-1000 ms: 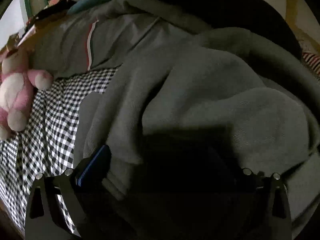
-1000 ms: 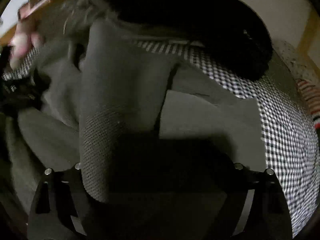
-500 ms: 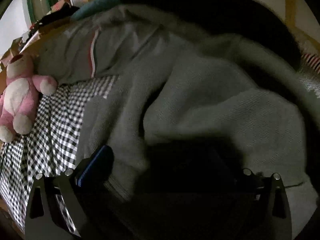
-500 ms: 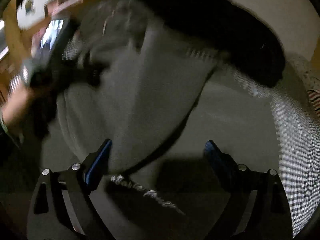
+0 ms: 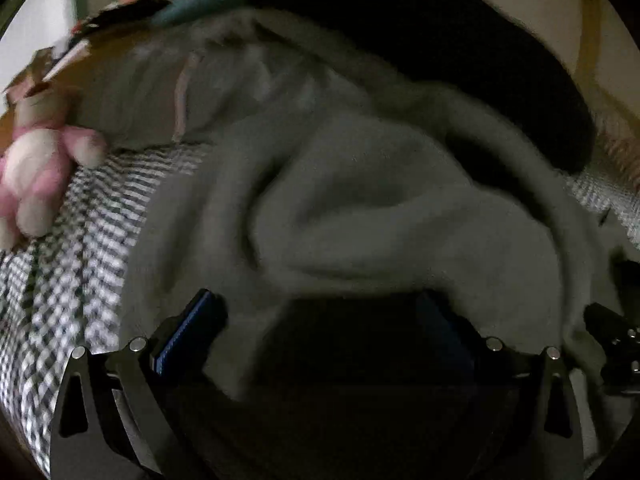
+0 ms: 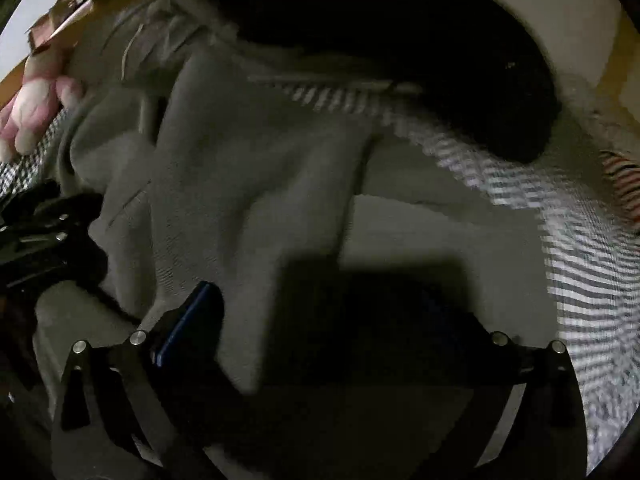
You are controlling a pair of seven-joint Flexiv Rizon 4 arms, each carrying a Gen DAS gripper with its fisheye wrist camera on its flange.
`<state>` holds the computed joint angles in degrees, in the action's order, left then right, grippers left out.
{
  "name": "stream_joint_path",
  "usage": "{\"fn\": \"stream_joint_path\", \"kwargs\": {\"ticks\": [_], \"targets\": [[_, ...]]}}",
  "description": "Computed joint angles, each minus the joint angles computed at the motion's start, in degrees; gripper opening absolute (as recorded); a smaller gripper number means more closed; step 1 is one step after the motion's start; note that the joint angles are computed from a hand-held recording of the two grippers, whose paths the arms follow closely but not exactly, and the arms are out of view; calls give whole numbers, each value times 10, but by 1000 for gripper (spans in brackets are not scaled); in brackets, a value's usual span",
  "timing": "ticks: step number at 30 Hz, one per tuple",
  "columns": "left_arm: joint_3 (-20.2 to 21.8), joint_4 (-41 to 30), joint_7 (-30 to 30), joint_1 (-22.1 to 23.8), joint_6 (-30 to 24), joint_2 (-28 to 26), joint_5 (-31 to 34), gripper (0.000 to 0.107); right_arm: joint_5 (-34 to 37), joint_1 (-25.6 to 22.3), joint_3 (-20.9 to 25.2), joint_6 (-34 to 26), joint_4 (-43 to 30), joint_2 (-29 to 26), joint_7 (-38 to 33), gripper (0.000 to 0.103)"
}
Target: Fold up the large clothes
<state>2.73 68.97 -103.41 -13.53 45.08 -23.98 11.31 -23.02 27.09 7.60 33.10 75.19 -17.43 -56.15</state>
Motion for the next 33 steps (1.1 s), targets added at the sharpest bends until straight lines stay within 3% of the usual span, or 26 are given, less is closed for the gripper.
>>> {"fn": "stream_joint_path", "kwargs": {"ticks": [3,6,7,10,12,15,17,19,22,25,27,29,31,33], "targets": [[12,67,-26,-15,49,63,34,98,10,-9,10,61,55,46,37,100],[-15,86,10,0,-13,69,-11,98,-30,7,19,37,76,49,22,100],[-14,92,4,-2,-16,68,-3,98,-32,12,22,19,77,37,10,100],[-22,130,17,12,33,73,-26,99,-13,5,23,58,106,43,33,100],[-20,117,11,8,3,79,-23,98,-4,1,24,45,106,54,33,100],[-18,136,4,1,28,106,4,98,-10,-11,28,67,145,97,35,100],[-17,134,22,-7,-9,100,21,99,-3,-15,33,58,157,100,21,100],[-26,165,13,13,25,106,-29,98,28,-26,36,83,174,102,16,100],[-27,163,-6,9,11,120,-25,98,45,-31,37,88,177,114,31,100],[-36,219,16,11,66,160,-44,98,34,-31,48,113,198,145,24,100],[-39,230,28,7,52,164,-14,98,45,-27,57,114,209,156,4,100],[-40,261,32,15,81,167,-42,98,51,-21,62,89,212,148,-16,100],[-42,281,35,20,104,173,-66,98,-1,-15,62,89,244,140,-12,100],[-45,266,24,15,64,182,-55,98,-47,-13,62,113,271,154,18,100]]}}
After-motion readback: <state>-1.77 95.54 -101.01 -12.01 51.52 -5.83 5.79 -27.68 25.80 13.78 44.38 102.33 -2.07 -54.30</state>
